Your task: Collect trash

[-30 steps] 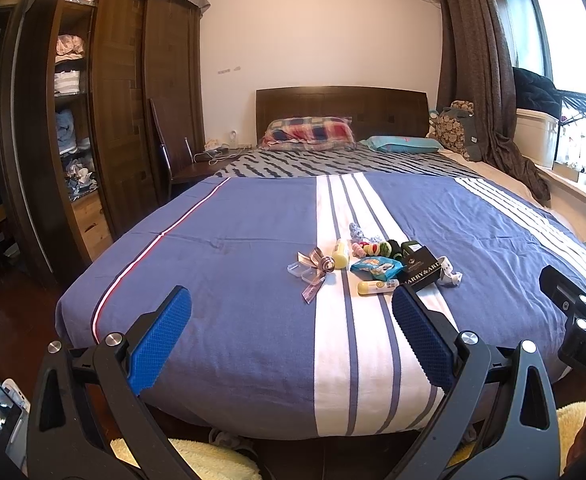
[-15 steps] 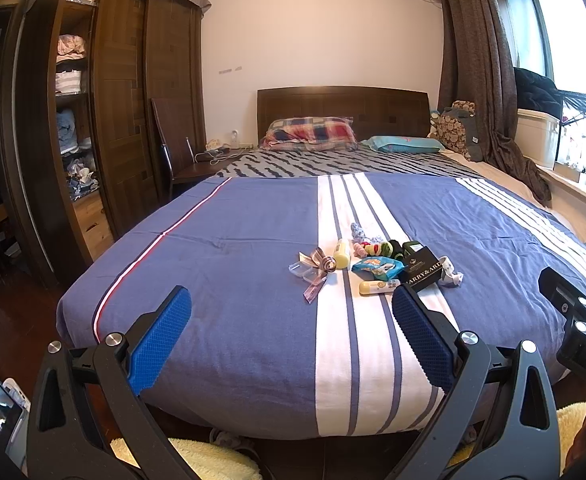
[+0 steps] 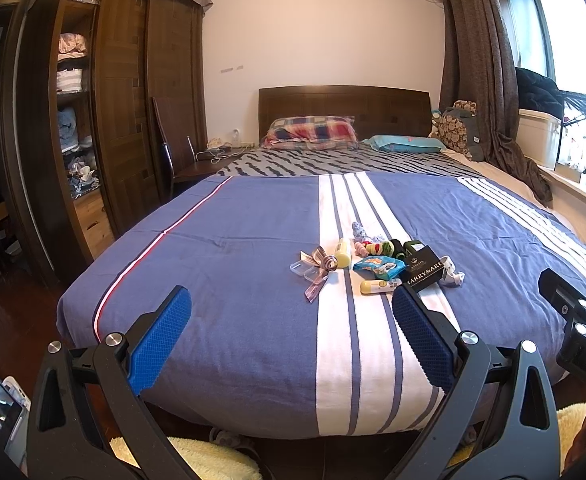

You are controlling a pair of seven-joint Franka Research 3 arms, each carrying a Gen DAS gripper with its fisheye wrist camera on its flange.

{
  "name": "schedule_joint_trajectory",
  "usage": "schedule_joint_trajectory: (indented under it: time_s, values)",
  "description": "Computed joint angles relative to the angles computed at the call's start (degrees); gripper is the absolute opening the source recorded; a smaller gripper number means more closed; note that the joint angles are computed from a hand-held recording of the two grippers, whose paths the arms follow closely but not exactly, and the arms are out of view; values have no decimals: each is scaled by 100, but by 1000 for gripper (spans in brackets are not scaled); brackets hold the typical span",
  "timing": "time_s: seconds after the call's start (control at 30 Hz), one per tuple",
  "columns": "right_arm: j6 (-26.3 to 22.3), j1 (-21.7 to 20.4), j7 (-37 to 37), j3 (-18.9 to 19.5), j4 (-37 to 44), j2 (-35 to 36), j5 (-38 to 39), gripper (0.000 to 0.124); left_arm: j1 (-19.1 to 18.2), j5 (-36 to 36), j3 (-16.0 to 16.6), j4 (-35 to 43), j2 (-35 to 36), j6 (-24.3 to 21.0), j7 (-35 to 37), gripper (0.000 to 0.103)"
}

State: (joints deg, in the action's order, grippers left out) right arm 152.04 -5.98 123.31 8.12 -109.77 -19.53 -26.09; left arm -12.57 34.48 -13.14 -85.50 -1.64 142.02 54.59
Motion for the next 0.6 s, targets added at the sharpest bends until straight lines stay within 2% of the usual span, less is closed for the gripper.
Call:
schedule_joint_trajectory:
  time_s: [0.6]
  values:
    - [0, 14, 20, 3, -9, 4, -12, 100, 7, -12, 6, -26, -5, 9, 6, 95]
